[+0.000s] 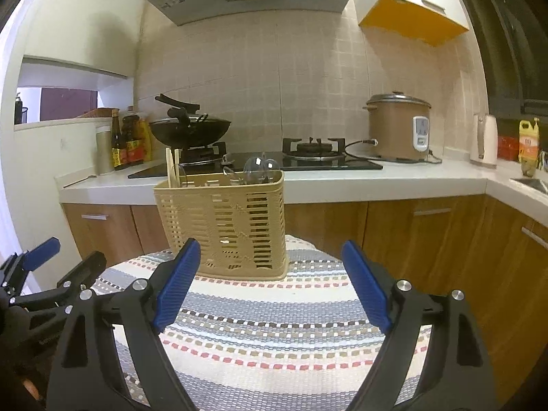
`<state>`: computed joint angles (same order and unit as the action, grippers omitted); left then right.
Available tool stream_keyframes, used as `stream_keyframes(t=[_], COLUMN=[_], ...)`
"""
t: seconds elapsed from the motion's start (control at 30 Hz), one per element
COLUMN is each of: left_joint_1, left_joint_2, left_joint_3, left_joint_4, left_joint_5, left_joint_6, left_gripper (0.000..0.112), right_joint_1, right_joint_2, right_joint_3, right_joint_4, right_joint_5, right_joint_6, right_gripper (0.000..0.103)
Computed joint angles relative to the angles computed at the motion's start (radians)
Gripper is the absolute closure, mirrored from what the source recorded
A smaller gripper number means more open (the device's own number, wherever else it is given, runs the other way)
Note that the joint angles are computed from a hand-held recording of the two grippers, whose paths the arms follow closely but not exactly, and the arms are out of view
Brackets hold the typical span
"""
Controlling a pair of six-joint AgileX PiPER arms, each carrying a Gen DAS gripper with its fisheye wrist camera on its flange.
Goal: Organize utensils
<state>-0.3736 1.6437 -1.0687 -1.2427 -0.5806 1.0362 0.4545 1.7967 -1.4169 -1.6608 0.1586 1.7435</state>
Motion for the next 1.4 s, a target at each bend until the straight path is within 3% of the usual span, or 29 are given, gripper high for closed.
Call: stream_keyframes(t=[0.27,0.5,0.73,0.93,1.4], left_joint_1=[0.028,0.047,0.043,0.04,0.051], left_joint_2=[-0.009,-0.013,0.003,0.005,0.002], left_joint_3=[0.002,0.0,-0.016,-0.02,-0.019], left_joint_4=[-0.025,-0.049,-0.085,-0.099,-0.096], left_joint_5=[0.027,0.041,0.039,0.036,0.048], left_joint_6=[-0.012,-0.009,0.036,0.054,0.054], left_gripper=[0.019,0.019,0.019,0.018,0.018], right_joint_1=[0.01,0.022,0.01,-0.01,-0.004], right_joint_2=[-0.002,0.018,0.01,0.015,0.015], right_joint_3=[0.01,-0.01,-0.003,-0.016,-0.012], right_joint_4=[-0.037,0.088,0.053,0.167,0.13], right_joint_5=[0.017,0.026,0.018,-0.003,0.002], right_joint_6=[0.017,-0.125,-0.068,-0.148,-0.116], right_gripper=[0.019,0.018,0.013,0.013,0.013])
